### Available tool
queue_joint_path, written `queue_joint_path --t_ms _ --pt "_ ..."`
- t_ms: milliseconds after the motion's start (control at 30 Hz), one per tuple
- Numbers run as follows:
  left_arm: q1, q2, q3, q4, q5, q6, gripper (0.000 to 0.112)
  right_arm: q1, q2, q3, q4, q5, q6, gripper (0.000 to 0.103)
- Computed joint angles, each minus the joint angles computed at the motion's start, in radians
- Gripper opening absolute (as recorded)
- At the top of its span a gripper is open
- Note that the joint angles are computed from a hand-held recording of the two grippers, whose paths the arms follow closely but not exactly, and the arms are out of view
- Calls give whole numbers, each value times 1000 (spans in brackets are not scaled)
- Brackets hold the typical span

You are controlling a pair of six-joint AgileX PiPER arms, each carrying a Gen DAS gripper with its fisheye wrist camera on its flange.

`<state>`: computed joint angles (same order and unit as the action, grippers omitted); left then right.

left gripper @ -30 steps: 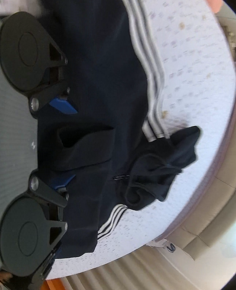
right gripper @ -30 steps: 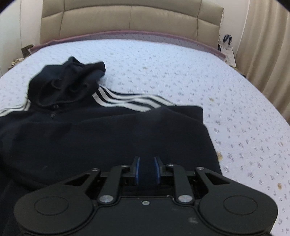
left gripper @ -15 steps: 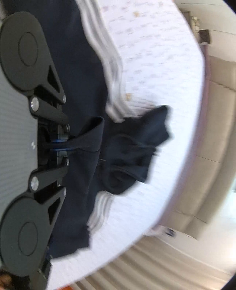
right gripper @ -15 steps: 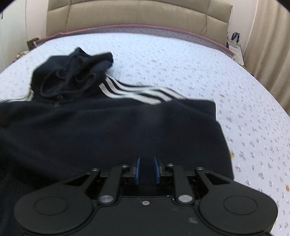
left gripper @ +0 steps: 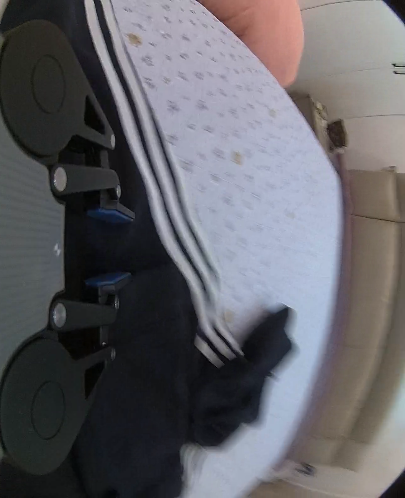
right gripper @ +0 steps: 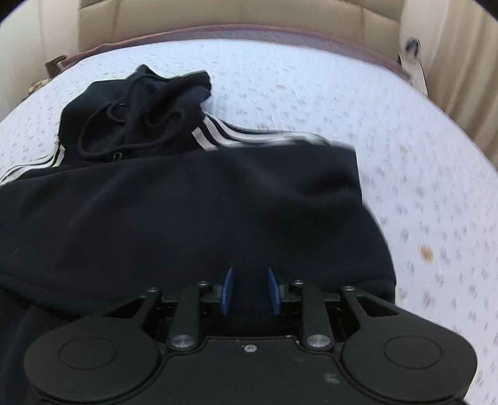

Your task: Fold large clothes

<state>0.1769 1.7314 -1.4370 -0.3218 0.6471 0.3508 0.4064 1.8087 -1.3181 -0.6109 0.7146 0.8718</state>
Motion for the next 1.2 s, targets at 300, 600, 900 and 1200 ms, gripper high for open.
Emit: queue_joint_path --t_ms 300,600,900,1200 --pt "-65 163 -187 -172 174 179 36 -32 17 -66 -227 18 228 29" --pt "-13 83 -23 -223 92 268 30 -103 60 -25 -256 100 199 9" --pt "232 -169 144 -329 250 385 30 198 -108 60 -207 13 218 15" --pt "633 -253 190 -224 381 414 32 232 126 -167 -56 126 44 15"
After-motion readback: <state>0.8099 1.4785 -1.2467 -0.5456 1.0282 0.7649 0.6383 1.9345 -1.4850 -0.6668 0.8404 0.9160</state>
